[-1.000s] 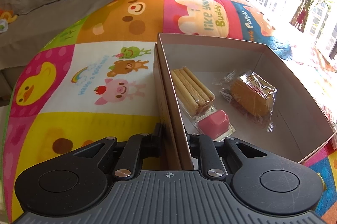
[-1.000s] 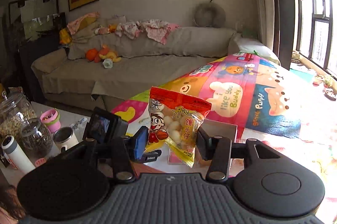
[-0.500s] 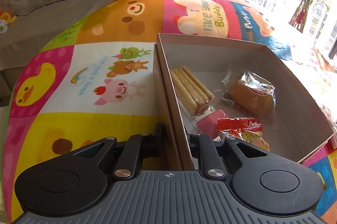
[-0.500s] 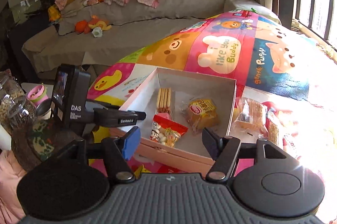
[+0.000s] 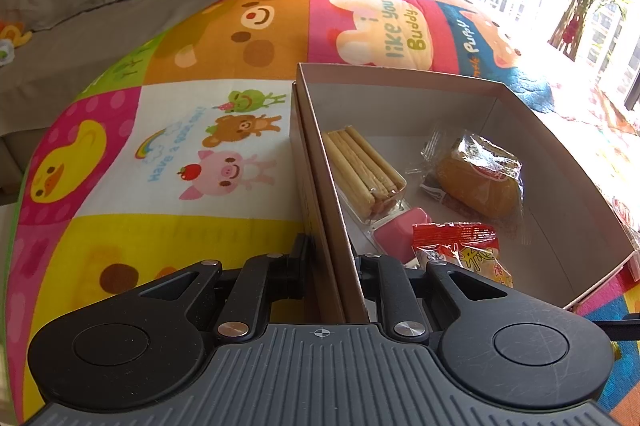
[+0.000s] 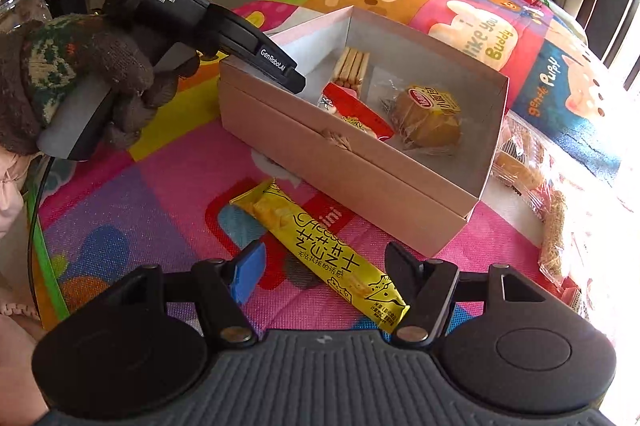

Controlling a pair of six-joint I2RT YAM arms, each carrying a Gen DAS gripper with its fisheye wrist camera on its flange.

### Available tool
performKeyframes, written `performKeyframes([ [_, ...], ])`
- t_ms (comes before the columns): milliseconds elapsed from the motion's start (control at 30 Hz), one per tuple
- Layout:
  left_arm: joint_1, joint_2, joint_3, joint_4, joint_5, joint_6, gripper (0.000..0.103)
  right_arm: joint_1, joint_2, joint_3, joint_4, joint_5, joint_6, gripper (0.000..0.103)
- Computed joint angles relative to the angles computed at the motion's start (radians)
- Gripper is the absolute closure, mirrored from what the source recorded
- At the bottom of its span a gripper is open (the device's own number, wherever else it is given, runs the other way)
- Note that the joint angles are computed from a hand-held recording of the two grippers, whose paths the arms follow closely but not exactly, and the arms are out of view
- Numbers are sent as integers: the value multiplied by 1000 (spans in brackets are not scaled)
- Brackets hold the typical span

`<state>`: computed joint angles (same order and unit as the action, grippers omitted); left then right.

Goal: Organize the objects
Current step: 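Grasp the yellow cheese stick on the mat with the right tool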

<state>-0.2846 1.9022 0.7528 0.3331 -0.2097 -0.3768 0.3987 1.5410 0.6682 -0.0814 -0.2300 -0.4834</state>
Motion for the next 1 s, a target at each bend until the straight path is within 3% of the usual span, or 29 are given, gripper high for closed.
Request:
performKeyframes([
  [200, 0, 0, 0, 0, -2, -1, 86, -58, 42, 48, -109, -78, -2, 37],
  [333, 0, 0, 1, -1, -1, -1, 86, -86, -27, 7, -185, -119, 4, 51],
  [467, -1, 0, 1, -2, -2, -2, 86, -123, -64, 8, -309, -219, 6, 51],
  [600, 1, 0, 1, -2, -1, 3, 86, -95, -101, -30, -241, -193, 61, 51],
  [833, -1, 0, 1, -4, -3, 4, 86, -50, -5, -2, -95, -133, 186, 52],
  [867, -1, 0, 1, -4, -4, 3, 86, -43, -3, -6, -82, -127, 182, 55],
  [933, -3, 0, -1, -3, -8, 1, 86, -39, -10, -18, -73, -121, 169, 72],
  [1000, -3, -1, -7, 5, -9, -2, 86, -48, -19, -24, -91, -132, 159, 80],
])
